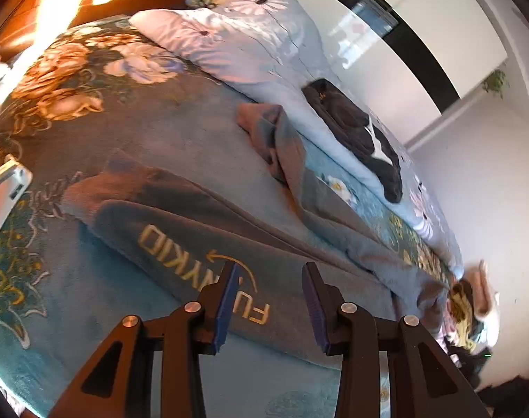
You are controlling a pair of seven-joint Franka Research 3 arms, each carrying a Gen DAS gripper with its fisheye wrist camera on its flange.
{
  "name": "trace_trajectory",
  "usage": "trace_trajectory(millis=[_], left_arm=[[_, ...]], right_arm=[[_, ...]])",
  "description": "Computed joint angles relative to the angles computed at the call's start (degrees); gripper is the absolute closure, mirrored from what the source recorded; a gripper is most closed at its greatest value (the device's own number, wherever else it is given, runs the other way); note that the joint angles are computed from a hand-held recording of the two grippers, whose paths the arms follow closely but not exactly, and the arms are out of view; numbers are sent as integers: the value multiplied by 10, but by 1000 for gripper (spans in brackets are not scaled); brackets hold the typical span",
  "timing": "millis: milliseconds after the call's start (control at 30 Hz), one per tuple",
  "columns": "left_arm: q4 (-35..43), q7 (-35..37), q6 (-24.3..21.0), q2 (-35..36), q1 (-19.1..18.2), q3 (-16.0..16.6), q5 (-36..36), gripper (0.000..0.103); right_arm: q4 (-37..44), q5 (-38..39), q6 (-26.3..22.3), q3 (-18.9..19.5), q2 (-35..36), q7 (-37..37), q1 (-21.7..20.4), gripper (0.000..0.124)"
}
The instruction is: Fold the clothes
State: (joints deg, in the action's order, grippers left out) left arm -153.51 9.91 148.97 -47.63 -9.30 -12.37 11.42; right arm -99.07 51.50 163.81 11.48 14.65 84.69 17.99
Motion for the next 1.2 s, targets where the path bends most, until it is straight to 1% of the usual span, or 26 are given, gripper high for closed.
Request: trace_trajectory(millis=[67, 100, 167, 233, 300, 333, 367, 400, 467, 533, 600, 633, 700, 733, 767, 800, 833, 867, 967, 1000, 1067, 1100, 1133, 1167, 1200], left_arm=[[2, -1, 5, 10, 0, 1, -2, 62], [4, -1, 8, 16, 0, 1, -3, 62], [7, -2, 13, 27, -1, 2, -4, 62], [12, 2, 23, 41, -4, 4, -6, 62], [15, 7, 31, 49, -9, 6, -9, 62], [15, 9, 34, 51, -11, 6, -10, 62], [15, 9, 36, 52, -12, 5, -11, 62], [13, 9, 36, 52, -12, 5, -12, 61], [8, 5, 36, 50, -11, 5, -15, 60], [1, 1, 39, 48, -10, 8, -20, 59], [-6, 1, 44, 50, -12, 12, -25, 59], [-8, 2, 47, 53, -14, 15, -28, 59], [-9, 6, 56, 60, -19, 20, -35, 59], [-10, 9, 61, 63, -22, 22, -38, 59], [-10, 12, 67, 65, -23, 23, -41, 59], [-11, 14, 72, 66, -25, 23, -42, 59], [-10, 16, 73, 66, -24, 22, -42, 59], [-9, 18, 73, 66, -24, 21, -42, 59], [-11, 22, 75, 61, -20, 18, -39, 59], [-11, 22, 74, 59, -18, 17, -38, 59], [-13, 23, 72, 55, -13, 14, -34, 59], [-13, 23, 71, 55, -11, 14, -32, 59], [-11, 22, 70, 58, -7, 12, -30, 59], [-11, 22, 69, 61, -4, 12, -28, 59], [-10, 22, 74, 67, -4, 15, -30, 59]], right_arm=[[-34, -6, 37, -8, -38, -13, -1, 124], [-46, -18, 35, -15, -51, -13, -2, 124], [-49, -30, -2, -24, -59, -21, -9, 123], [-32, -47, -42, -28, -42, -8, -6, 122], [-15, -44, -62, -26, -20, 7, -5, 121], [-11, -36, -68, -23, -11, 13, -6, 119], [-9, -27, -75, -20, -3, 19, -8, 108], [-6, -18, -81, -17, 6, 24, -9, 91], [9, -3, -94, -11, 25, 30, -12, 80], [22, -13, -104, -12, 39, 48, -9, 80], [35, -44, -117, -20, 52, 87, -1, 79], [39, -47, -114, -18, 57, 95, 0, 79], [46, -28, -100, -5, 66, 90, -5, 78], [55, -12, -104, 4, 73, 82, -11, 78], [60, -14, -103, 4, 77, 87, -8, 81], [61, -26, -97, 0, 79, 99, -1, 100], [59, -28, -86, 0, 78, 101, 1, 108], [55, -24, -73, 3, 74, 98, 0, 113], [15, -9, -9, 7, 35, 66, -4, 116], [-12, 6, 24, 11, 9, 41, -9, 116], [-63, 59, 86, 22, -46, -31, -21, 116], [-84, 81, 105, 20, -69, -60, -23, 116], [-106, 85, 111, 11, -87, -64, -20, 116], [-126, 64, 114, -4, -99, -41, -12, 116], [-142, 29, 109, -18, -103, -2, -5, 116]])
